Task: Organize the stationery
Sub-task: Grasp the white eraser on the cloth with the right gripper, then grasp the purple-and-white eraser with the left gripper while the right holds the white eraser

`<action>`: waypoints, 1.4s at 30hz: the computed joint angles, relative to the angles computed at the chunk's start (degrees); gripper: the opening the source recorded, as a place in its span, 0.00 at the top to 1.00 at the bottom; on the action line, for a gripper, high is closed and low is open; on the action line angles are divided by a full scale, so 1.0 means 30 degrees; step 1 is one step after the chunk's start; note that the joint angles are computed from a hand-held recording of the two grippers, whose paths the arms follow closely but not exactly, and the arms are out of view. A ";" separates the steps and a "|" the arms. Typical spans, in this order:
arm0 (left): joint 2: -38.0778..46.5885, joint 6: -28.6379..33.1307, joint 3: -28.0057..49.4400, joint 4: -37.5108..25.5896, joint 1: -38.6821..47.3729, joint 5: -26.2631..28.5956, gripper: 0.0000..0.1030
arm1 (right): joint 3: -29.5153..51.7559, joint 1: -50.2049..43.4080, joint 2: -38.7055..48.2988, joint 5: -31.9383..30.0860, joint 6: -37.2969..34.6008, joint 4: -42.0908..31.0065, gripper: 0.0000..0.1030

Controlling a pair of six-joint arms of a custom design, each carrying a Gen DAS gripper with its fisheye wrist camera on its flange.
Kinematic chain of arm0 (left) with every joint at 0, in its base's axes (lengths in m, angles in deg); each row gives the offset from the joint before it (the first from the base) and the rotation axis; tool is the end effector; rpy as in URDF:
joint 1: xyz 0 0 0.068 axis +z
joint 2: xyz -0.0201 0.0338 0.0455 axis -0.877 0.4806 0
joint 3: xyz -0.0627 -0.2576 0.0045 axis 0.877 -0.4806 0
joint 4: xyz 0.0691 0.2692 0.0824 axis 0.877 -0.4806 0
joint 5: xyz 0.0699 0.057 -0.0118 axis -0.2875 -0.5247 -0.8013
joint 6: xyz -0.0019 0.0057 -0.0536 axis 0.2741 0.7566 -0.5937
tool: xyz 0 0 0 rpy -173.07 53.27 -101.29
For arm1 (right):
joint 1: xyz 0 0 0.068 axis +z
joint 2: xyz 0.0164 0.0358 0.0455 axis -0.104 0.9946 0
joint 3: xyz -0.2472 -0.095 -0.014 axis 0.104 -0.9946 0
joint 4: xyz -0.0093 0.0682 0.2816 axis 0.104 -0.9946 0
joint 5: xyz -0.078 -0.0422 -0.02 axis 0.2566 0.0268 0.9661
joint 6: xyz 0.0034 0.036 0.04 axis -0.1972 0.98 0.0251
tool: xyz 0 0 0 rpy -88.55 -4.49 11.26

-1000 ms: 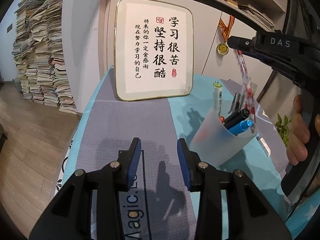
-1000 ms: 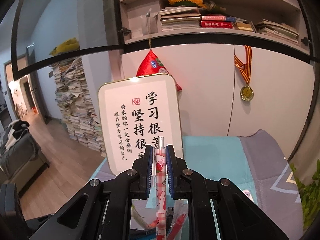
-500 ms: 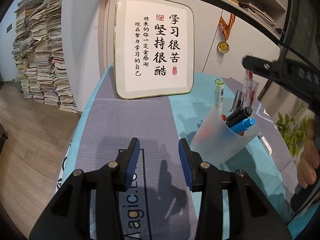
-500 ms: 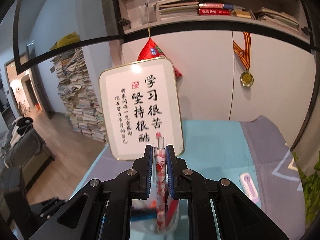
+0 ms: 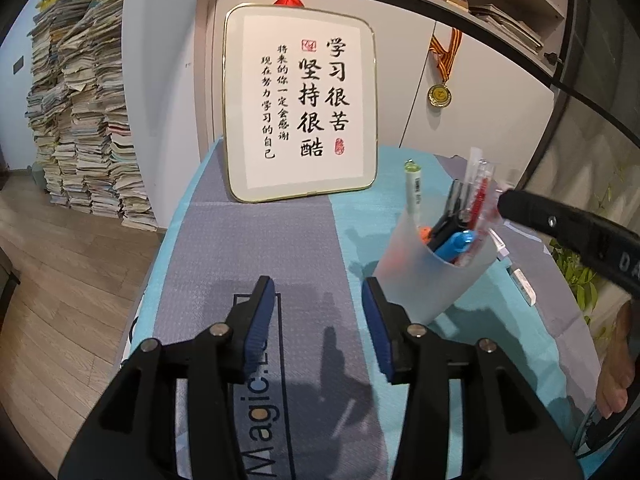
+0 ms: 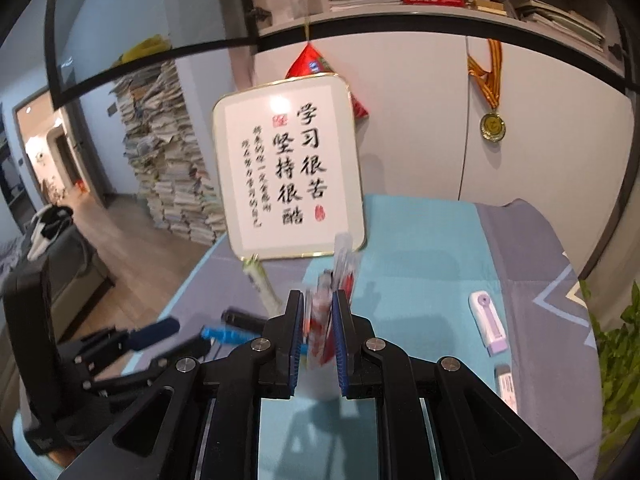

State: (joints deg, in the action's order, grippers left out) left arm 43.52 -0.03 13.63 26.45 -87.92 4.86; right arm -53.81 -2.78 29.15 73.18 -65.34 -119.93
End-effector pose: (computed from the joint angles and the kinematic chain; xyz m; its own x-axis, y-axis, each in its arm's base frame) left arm 0.1755 -0.0866 0.1596 -0.6435 0.1204 -0.7559 0.3103 0.9438 -0.1138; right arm 0.1545 0.0156 0.1956 -0.6291 0.0554 -0.7754 -0.1507 0.9698 0.1916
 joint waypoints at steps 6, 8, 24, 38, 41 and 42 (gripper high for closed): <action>-0.1024 -0.0518 0.0081 -0.0768 -0.1484 -0.1250 0.53 | -0.0370 -0.2630 -0.4465 -0.1283 -0.1408 -0.3410 0.55; -0.1351 -0.0769 0.0113 -0.1019 -0.2210 -0.1772 0.53 | -0.0312 -0.5214 -0.5757 -0.2694 -0.2842 -0.4786 0.54; 0.1830 -0.3026 0.1100 -0.0846 -0.9893 -0.5153 0.53 | -0.2235 -1.5020 0.4307 -0.3570 -1.1481 -0.0179 0.54; 1.0306 -0.4286 0.5932 0.2553 -1.2354 -0.6057 0.44 | -0.1114 -1.8523 1.0477 -0.6226 -1.4534 0.2050 0.84; 1.3684 -0.4807 0.8034 0.3774 -1.2107 -0.6308 0.41 | -0.0601 -2.1516 1.1817 -0.7225 -1.6050 0.2008 0.84; 1.5086 -0.5160 0.9180 0.3503 -1.1892 -0.6363 0.41 | -0.0321 -2.2365 1.2451 -0.7625 -1.6563 0.1859 0.84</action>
